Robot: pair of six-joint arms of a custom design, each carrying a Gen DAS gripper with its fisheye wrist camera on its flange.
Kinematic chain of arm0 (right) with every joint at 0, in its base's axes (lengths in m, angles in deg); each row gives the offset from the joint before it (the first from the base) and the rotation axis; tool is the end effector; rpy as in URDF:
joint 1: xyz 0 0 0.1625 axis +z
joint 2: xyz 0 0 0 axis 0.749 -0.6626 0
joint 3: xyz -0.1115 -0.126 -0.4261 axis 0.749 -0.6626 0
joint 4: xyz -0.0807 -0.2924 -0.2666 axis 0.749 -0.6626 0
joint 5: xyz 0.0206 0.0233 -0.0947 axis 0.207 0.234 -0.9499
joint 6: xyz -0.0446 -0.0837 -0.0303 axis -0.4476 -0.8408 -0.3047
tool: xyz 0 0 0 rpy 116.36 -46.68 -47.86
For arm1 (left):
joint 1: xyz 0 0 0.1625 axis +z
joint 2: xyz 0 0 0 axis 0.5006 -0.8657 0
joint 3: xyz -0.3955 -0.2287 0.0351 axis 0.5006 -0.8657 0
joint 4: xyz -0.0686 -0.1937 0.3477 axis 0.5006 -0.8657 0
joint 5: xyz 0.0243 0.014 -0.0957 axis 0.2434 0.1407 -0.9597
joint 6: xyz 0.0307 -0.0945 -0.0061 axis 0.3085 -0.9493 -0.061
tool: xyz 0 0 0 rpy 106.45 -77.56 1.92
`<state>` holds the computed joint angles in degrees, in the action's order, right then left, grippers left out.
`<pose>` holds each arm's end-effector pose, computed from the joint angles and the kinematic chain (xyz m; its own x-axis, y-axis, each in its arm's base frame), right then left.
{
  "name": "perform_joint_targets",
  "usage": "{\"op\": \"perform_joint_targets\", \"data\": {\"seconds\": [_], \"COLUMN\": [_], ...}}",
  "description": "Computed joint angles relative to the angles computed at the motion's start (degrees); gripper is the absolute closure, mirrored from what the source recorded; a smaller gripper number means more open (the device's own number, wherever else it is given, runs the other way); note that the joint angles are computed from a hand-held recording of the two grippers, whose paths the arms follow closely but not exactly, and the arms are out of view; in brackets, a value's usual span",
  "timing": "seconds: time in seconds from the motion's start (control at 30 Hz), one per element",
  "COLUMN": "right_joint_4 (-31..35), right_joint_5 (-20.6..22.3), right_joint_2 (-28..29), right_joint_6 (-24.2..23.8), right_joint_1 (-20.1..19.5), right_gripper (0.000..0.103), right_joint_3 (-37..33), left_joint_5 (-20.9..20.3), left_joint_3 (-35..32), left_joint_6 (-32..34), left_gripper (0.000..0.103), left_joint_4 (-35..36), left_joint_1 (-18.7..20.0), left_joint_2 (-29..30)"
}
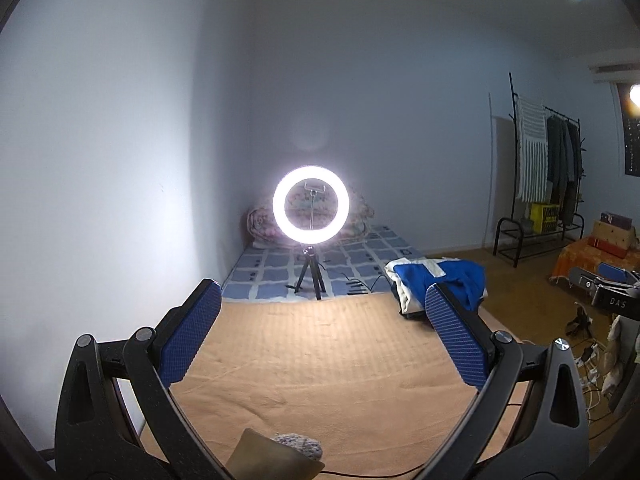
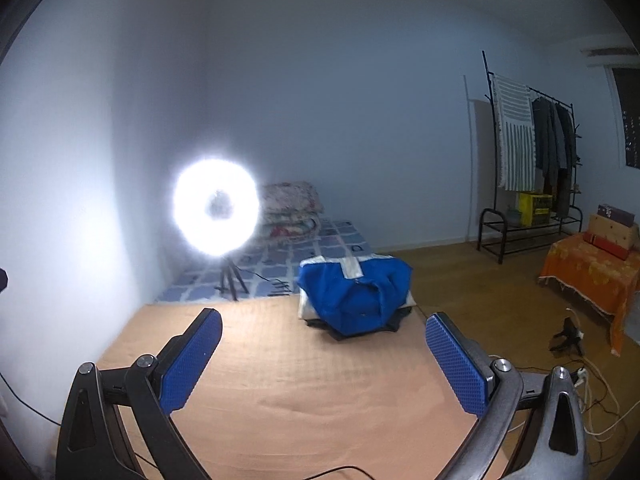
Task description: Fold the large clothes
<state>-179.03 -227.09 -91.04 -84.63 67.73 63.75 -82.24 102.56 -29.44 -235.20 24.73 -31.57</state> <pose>0.4059 -0.7171 0.3321 -0.6831 0.5046 0.5281 -0.4727 0.2457 -0.8463 -0.3720 -0.8179 0.4319 -0.6222 0.4879 -0.6122 0.7630 0.2031 -0.6137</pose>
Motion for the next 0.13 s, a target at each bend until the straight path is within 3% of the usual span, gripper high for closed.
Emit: {"op": "perform_joint_targets", "data": {"seconds": [0.13], "right_joint_4": [0.89], "right_joint_5": [0.07], "right_joint_2": [1.25], "right_joint_6": [-1.82], "right_joint_1": [1.68], "right_gripper": [0.0], "right_joint_3": [-2.52], "left_joint_5": [0.32], "left_joint_3": [3.42], "left_joint_6": [0.5], "left_gripper": [0.0], "left_joint_4": [-0.94], "left_joint_1": [-0.8], "left_joint_2": [-3.18]}}
